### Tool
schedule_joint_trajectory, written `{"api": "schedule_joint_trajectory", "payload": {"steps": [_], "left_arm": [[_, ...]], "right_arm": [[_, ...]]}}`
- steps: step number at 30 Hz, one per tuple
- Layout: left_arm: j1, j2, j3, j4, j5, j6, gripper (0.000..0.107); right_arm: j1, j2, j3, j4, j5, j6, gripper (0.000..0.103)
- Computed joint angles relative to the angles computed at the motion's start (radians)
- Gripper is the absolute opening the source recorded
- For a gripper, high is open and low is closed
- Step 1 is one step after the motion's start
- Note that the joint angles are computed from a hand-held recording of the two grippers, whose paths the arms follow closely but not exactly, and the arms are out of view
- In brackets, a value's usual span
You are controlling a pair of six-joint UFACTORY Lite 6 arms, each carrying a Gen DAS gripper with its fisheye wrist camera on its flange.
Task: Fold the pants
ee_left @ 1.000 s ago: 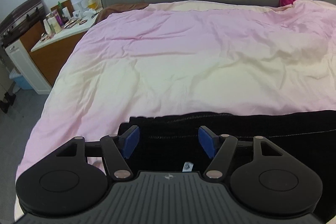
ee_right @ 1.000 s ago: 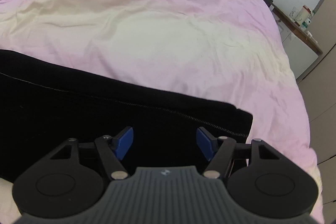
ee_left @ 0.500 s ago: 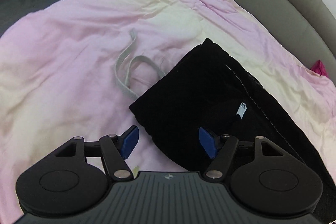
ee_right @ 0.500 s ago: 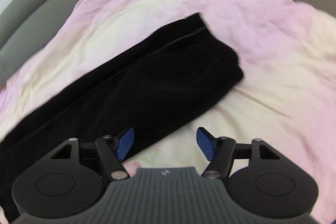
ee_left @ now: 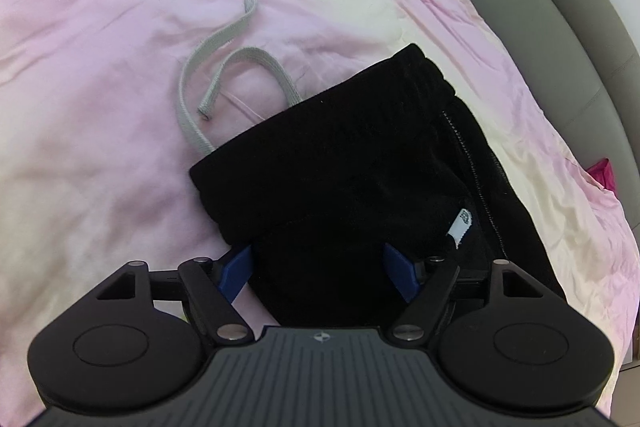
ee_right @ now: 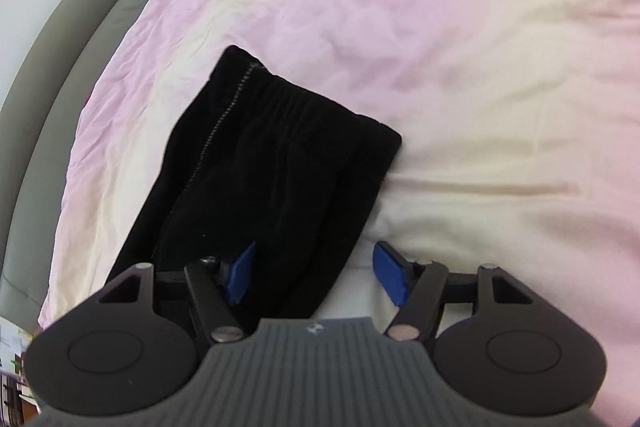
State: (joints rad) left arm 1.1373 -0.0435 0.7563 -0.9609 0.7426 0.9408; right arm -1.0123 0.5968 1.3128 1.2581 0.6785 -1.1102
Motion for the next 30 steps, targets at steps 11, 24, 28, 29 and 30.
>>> {"api": "schedule_joint_trajectory", "payload": {"steps": [11,24,28,29,30], "left_arm": [[-0.257,-0.225,-0.027,0.400,-0.217,-0.445,0.042],[-0.433,-0.227,0.076,0.863,-0.136,-0.733,0.057],[-0.446,-0.458,0.005,0.861,-0.028,-0.599,0.065],[-0.442,-0.530,-0.020,0.813,0.024,-0.524,0.065],[-0.442,-0.602,-0.047,0.771,0.073,-0.456,0.065]], "right_arm": [[0.089,-0.062,-0.013,0.127,-0.117,-0.131,0.010],[0.125,-0.009,0.249,-0.451,-0.083,0.373,0.027],[0.097,-0.046,0.262,-0.533,0.001,0.334,0.049],[0.084,-0.096,0.208,-0.503,0.010,0.254,0.049],[0.075,-0.126,0.175,-0.487,0.022,0.197,0.049]]}}
